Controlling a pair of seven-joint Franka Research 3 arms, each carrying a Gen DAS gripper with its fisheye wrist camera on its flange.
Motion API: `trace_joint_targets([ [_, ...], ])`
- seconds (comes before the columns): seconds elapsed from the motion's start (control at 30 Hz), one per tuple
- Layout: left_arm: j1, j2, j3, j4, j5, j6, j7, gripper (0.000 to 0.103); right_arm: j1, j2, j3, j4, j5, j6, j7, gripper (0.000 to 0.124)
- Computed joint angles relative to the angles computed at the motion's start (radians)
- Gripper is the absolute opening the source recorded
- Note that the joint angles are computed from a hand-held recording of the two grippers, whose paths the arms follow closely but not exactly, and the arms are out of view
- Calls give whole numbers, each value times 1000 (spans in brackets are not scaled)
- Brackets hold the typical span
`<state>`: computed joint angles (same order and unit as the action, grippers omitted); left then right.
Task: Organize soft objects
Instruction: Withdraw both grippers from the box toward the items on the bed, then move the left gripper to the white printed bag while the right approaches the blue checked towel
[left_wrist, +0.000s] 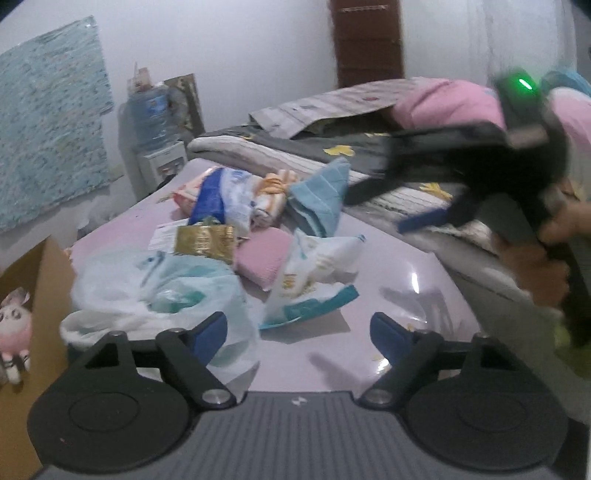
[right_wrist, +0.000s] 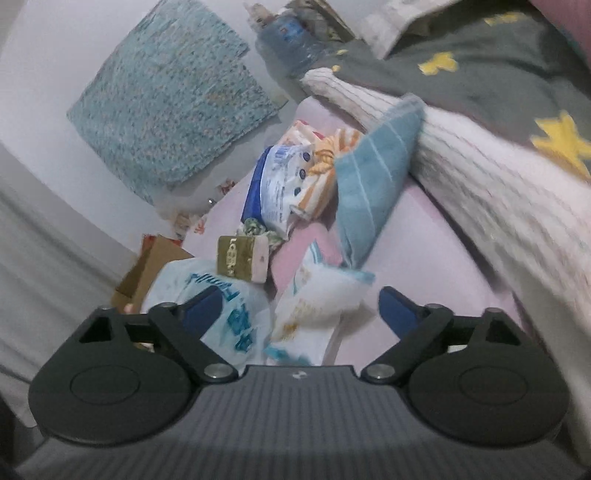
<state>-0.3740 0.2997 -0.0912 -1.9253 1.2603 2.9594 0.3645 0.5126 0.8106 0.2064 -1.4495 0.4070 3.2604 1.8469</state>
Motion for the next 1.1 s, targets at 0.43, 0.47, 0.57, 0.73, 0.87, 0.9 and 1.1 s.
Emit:
trace_joint_targets([
  [0.43,-29,174,7,192,-235,-32,270,70,2,226,-35,392,-86,-278,-74,50],
  [0.47,-34,187,10,207,-255,-34,293,70,12,248,-56,432,-94,-322,-63,46],
  [0.57,-47,211,21,230,-307,-36,347,70,26,304,-87,525,-123,-449,-44,38],
  [0.73,-89,252,62,281,-323,-59,379,78,1,269,-39,445,-99,-420,-112,35],
  [0.87,-75,289,28,321,-391,-110,512,80,-21,235,-2,383,-70,-415,-168,33],
  [0.9,-75,291,24,319,-405,-113,536,80,-28,219,7,356,-62,-412,-186,33],
  [1.1,-41,274,-28,257,-509,-79,707,85,-82,142,85,223,8,-412,-318,33],
])
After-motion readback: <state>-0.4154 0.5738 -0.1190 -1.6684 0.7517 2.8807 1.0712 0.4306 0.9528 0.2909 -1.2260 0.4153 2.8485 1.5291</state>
